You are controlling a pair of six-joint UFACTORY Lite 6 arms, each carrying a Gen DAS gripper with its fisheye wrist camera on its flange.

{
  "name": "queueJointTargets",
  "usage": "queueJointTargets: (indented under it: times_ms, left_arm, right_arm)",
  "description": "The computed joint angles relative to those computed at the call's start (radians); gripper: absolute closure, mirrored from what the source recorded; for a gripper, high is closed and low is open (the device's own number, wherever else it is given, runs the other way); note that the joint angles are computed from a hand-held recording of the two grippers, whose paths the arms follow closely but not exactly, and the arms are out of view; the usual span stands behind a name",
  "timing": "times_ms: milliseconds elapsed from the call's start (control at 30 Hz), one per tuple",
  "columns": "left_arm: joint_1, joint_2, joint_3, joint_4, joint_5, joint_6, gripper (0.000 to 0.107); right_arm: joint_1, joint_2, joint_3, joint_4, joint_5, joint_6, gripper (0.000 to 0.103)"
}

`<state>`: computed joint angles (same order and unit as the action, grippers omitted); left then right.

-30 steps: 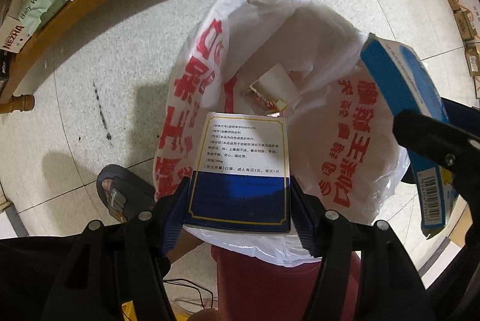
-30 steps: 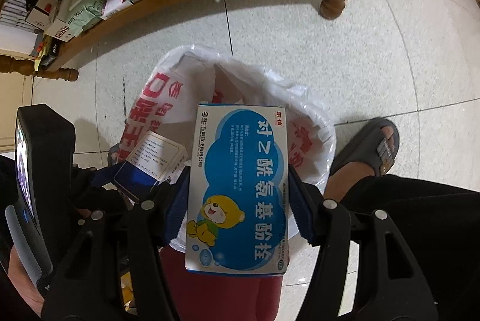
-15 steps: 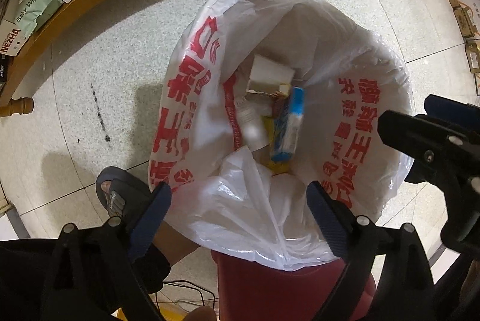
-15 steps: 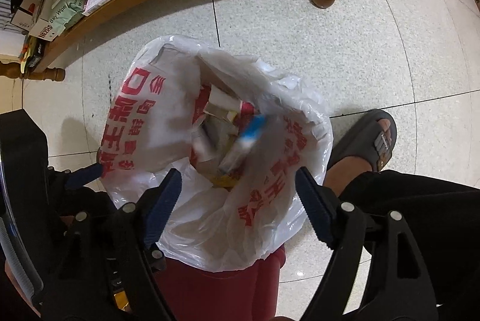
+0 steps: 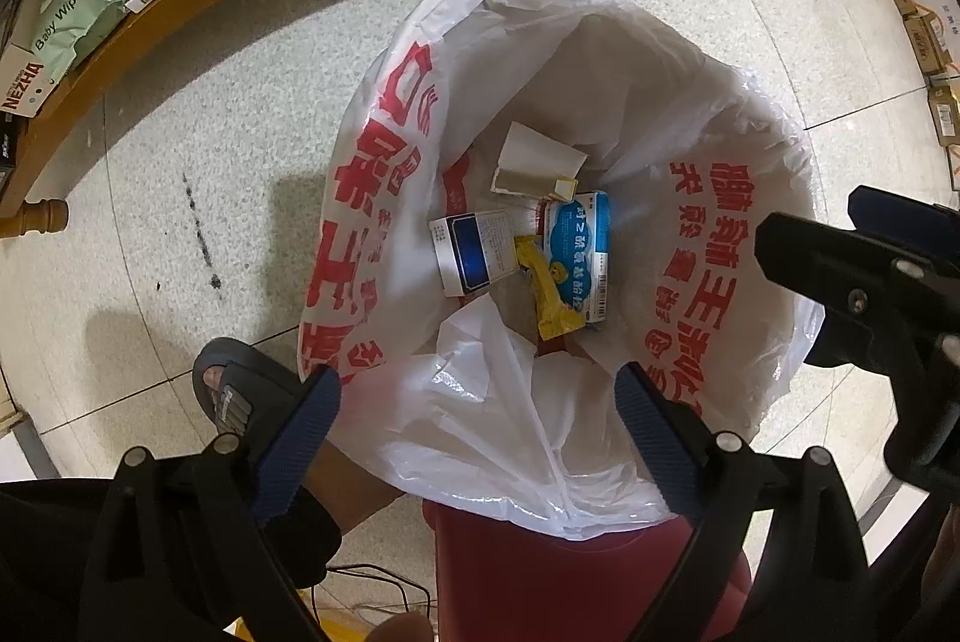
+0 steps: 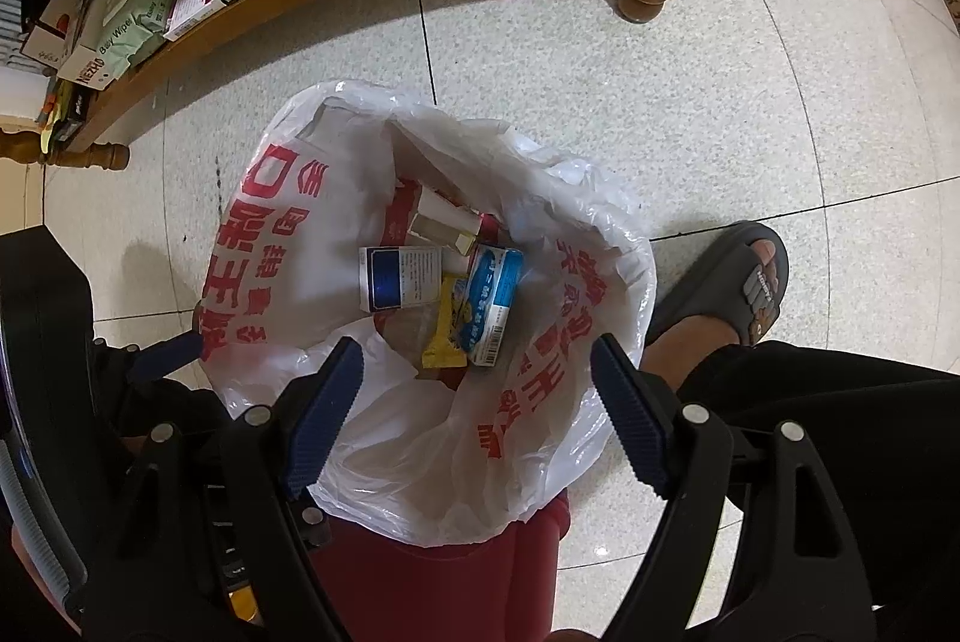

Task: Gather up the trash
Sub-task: 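Raise both open tools back up toward the table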

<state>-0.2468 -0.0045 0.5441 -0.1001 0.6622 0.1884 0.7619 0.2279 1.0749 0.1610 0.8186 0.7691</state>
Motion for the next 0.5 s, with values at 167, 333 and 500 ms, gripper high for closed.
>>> queueJointTargets:
  times_ms: [167,333,500]
  left_arm:
    - [-0.009,-0.029,-0.004,-0.001,0.002,-0.009,0.017]
    - [0.014,-0.111,0.001,-0.039,0.017,0.023,0.017]
    - [0.009,-0.163,0.011,-0.037,0.030,0.016,0.017]
  right_arm:
    - [0.003,-0.019,-0.002,-0.008,0.005,0.011,0.027]
    - [0.011,-0.052,0.008,-0.029,0.016,0.037,0.027]
    - [0.022,-0.083,0.025,-0.064,0.037,0.068,0.027]
